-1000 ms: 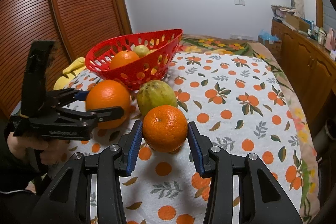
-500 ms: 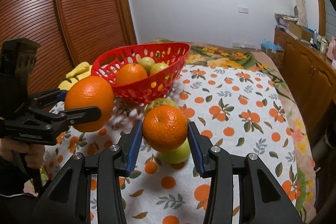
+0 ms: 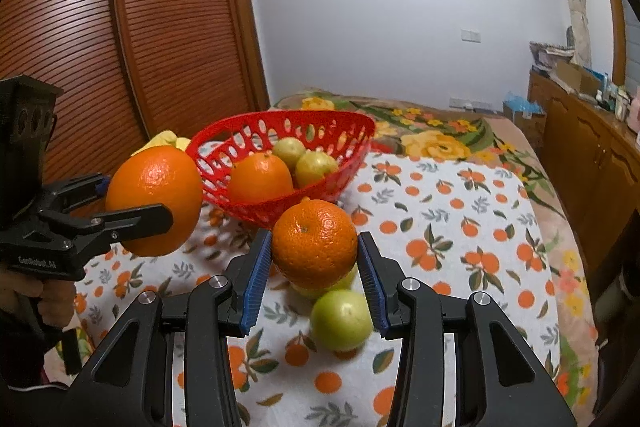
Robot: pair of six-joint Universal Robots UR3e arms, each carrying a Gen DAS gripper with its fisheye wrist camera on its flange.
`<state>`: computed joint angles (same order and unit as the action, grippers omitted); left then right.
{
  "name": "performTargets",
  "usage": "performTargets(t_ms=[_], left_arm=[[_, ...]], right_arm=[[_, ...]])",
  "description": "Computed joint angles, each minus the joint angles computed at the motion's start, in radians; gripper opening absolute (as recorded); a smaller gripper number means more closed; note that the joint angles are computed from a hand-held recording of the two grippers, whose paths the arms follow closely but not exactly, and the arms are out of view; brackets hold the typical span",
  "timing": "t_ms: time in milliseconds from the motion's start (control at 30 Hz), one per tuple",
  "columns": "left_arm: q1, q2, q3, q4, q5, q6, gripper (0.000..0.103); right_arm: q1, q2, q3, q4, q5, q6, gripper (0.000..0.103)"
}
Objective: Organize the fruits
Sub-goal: 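Lift the large orange with the left tool while the right tool carries the tangerine over the basket, then open the right tool to drop the tangerine into the basket while the left tool carries the orange over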
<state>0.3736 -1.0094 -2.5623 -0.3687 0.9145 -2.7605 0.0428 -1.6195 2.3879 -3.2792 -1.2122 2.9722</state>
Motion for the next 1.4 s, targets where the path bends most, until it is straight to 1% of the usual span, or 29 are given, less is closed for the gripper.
performTargets(t_ms=[233, 733, 967, 1200, 1367, 1400], left_arm=[[0.037, 0.012, 0.014, -0.020, -0.005, 0.011, 0.082], [0.101, 0.022, 0.028, -0.041, -0.024, 0.029, 0.082], [0.122, 0.030, 0.033, -0.063, -0.030, 0.041, 0.082], [0.126, 0.005, 0.048, -0.050, -0.026, 0.039, 0.082], [0.094, -0.071, 0.083, 0.012, 0.006, 0.013, 0.082], [0.086, -0.090, 0.091, 0.025, 0.015, 0.008, 0.082]], right_arm=[[0.056, 0.094, -0.122, 0.002, -0.020, 0.013, 0.043], [0.142, 0.293, -0.396, 0.110, -0.078, 0.033, 0.043], [0.162, 0.356, -0.462, 0.148, -0.098, 0.031, 0.044], [0.168, 0.391, -0.517, 0.189, -0.106, 0.039, 0.045], [0.158, 0.393, -0.517, 0.190, -0.094, 0.044, 0.045], [0.157, 0.392, -0.520, 0.193, -0.095, 0.045, 0.047]])
